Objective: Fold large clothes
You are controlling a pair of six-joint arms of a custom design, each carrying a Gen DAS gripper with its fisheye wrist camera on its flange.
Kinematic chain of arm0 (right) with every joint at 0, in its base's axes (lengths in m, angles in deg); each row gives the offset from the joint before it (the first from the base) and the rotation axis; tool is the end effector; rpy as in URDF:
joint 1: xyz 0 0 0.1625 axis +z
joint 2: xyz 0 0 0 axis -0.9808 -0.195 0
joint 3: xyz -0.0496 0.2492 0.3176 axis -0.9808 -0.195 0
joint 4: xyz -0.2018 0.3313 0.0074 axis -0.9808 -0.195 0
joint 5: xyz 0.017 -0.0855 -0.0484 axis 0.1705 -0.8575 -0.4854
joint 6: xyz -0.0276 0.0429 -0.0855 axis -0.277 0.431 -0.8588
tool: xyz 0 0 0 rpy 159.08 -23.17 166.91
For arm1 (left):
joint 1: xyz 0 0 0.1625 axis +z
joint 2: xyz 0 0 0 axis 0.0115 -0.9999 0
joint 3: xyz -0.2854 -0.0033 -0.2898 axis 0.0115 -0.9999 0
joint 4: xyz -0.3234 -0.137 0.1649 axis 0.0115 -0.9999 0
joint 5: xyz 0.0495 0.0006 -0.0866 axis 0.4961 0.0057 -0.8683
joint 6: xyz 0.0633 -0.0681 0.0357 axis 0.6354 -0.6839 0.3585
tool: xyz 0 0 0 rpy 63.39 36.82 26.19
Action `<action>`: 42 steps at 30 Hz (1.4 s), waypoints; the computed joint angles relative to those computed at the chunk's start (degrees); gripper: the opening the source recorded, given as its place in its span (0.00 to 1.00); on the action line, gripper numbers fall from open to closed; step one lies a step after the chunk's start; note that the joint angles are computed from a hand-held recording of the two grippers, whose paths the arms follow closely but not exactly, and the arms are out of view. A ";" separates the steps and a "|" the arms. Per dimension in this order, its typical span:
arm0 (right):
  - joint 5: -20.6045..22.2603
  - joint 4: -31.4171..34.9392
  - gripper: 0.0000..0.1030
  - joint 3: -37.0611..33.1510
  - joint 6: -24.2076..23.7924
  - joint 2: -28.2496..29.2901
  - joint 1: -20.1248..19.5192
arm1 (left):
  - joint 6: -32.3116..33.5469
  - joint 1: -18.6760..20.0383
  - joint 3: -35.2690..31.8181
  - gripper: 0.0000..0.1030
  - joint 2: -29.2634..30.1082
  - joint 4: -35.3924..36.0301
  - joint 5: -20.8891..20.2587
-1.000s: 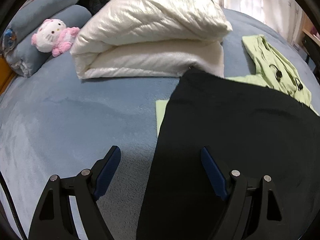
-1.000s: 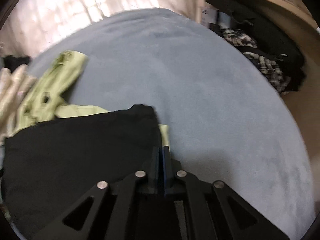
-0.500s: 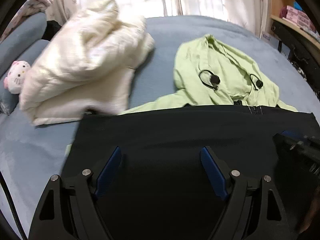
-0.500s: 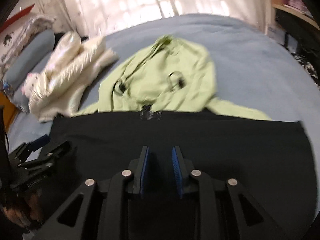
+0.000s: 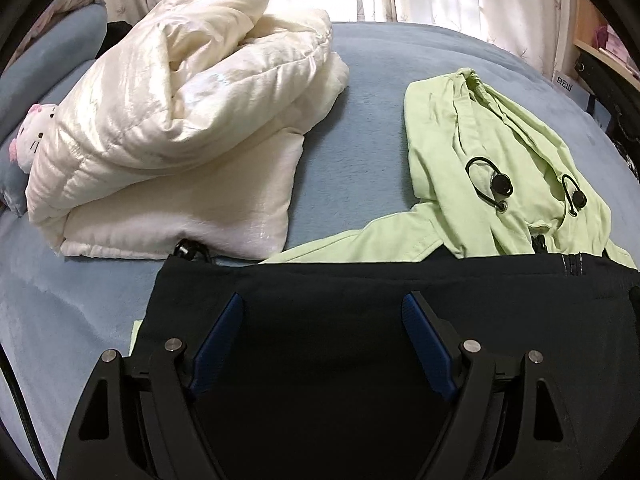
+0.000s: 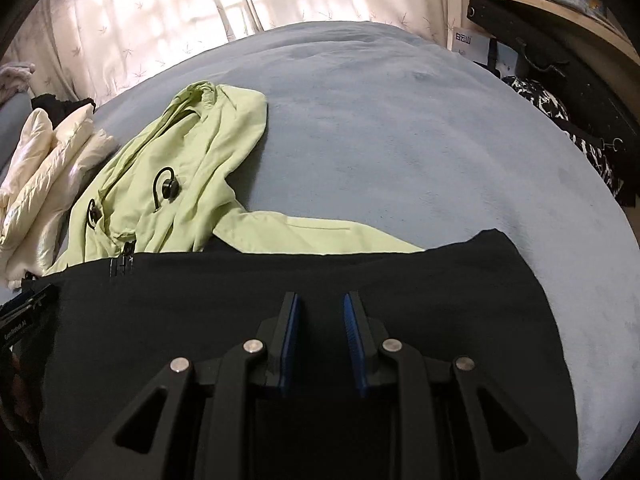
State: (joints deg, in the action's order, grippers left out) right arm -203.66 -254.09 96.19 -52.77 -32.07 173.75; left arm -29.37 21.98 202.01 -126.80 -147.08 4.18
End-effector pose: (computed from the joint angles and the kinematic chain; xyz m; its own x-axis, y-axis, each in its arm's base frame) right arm 0.1064 -0.3335 0.2410 -0.7695 -0.0171 0.6384 -0.3725 0.8241 -0.4268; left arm -0.2164 -0.3147 0.1737 -0.6228 -0.2706 -0.7341 0.2405 0.8267 -0.5087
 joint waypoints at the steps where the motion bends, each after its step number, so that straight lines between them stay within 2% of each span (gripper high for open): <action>1: -0.38 0.02 0.23 -0.42 0.11 0.57 0.22 | 0.01 -0.16 -0.09 0.79 -0.29 0.49 -0.31; 4: -1.06 1.99 0.23 -1.04 1.62 0.49 0.89 | 0.21 -1.87 -0.71 0.79 -0.94 3.02 -1.94; 10: 0.44 12.40 0.25 -1.54 6.91 -5.55 1.68 | 1.14 -6.20 -3.17 0.79 -2.01 7.05 -4.01; 12: 0.41 16.85 0.31 -2.18 8.40 -7.44 2.70 | 1.48 -7.12 -4.30 0.79 -1.91 8.30 -4.38; 17: -0.51 25.72 0.32 -4.26 10.22 -10.93 6.10 | 2.91 -8.91 -7.74 0.79 -1.18 11.78 -4.67; 19: -0.47 29.90 0.36 -5.69 11.38 -11.92 7.01 | 4.31 -8.60 -9.02 0.79 -1.06 11.20 -5.06; 21: -1.31 34.27 0.54 -7.47 12.39 -11.99 8.15 | 5.93 -7.98 -10.11 0.79 -0.80 10.45 -5.37; 23: -1.91 35.74 0.57 -8.48 12.14 -11.43 8.84 | 7.48 -6.95 -11.27 0.79 -0.08 10.04 -5.03; 26: -1.64 37.81 0.57 -10.47 12.14 -10.09 9.02 | 11.62 -3.67 -13.03 0.79 1.60 7.68 -4.95; 31: 1.72 38.06 0.57 -15.05 13.13 -6.01 7.59 | 21.53 4.29 -15.83 0.79 4.98 -2.09 -7.40; 34: 4.96 37.72 0.57 -18.53 13.39 -2.14 5.96 | 23.31 7.69 -17.50 0.78 7.46 -6.05 -5.57; 36: 7.00 37.16 0.57 -21.08 13.78 1.07 4.74 | 24.95 10.07 -18.60 0.72 9.04 -8.57 -4.58; 38: 7.94 35.96 0.57 -23.11 14.08 3.88 3.84 | 27.37 12.82 -20.07 0.54 11.03 -10.99 -4.54; 40: 8.38 33.31 0.57 -25.23 13.97 7.28 2.96 | 28.86 15.09 -21.49 0.49 12.99 -12.41 -4.41; 42: 8.40 30.96 0.57 -26.85 13.91 9.92 2.29 | 29.91 17.02 -22.48 0.49 14.64 -14.15 -3.97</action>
